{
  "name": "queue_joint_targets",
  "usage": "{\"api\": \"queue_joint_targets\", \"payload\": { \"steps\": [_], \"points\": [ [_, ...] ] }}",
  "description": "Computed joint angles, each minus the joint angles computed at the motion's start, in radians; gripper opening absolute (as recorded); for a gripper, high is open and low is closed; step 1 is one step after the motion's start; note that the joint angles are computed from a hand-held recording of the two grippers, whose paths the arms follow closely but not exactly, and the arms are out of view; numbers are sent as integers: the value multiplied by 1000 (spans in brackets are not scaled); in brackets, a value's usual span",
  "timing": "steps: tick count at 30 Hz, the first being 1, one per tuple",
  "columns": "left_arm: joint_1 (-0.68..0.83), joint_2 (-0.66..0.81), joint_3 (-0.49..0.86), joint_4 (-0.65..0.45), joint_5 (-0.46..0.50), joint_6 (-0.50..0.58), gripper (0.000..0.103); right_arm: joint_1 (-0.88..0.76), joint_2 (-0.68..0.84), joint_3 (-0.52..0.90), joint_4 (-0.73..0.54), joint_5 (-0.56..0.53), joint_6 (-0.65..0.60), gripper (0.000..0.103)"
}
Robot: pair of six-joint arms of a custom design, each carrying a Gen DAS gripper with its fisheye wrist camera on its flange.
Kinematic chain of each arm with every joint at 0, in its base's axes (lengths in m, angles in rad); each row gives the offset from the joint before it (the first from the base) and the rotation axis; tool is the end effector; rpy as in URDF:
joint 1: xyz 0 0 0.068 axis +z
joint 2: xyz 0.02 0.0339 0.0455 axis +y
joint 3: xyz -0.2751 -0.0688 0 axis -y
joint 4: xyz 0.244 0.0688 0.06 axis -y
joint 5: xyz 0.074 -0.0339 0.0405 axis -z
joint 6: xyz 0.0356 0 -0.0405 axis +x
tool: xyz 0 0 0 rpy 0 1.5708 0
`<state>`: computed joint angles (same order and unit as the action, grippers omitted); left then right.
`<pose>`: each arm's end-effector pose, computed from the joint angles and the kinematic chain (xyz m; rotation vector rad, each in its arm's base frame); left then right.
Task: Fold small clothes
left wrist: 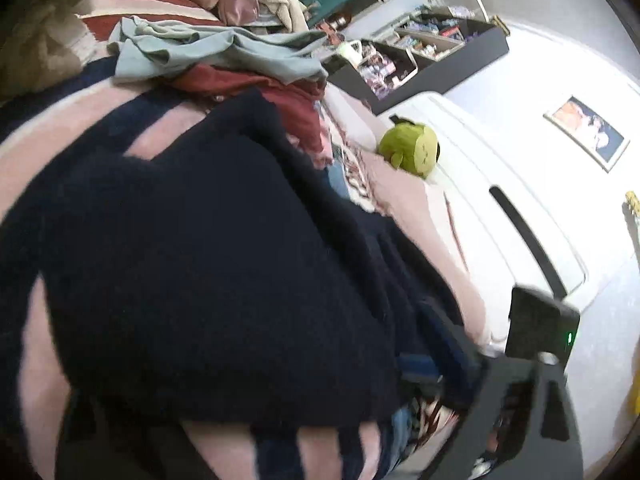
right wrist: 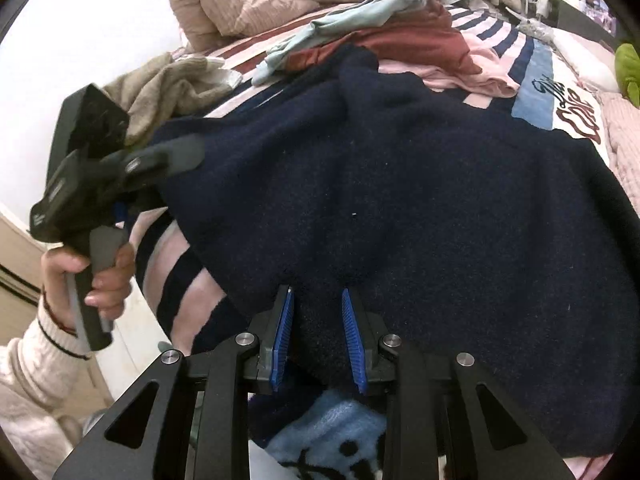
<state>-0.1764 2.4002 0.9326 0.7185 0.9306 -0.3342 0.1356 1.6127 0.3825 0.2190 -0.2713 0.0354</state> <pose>0.3666 -0.0943 -0.0021 0.3119 2.2723 -1.3350 0.2237 0.0401 0.0866 -0.2300 2.5691 0.4137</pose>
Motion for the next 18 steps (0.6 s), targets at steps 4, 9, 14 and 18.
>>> {"api": "queue_joint_targets", "payload": {
  "steps": [4,9,14,18],
  "points": [
    [-5,0,23,11,-16,-40,30,-2,-11,5,-13,1,4,21],
    [30,-42,-64,104,-8,-9,21,15,-34,0,-14,18,15,22],
    [96,-91,-182,208,21,18,20,63,-115,-1,-78,38,26,23],
    [173,-157,-264,235,36,76,20,113,-158,17,-122,12,55,22]
  ]
}}
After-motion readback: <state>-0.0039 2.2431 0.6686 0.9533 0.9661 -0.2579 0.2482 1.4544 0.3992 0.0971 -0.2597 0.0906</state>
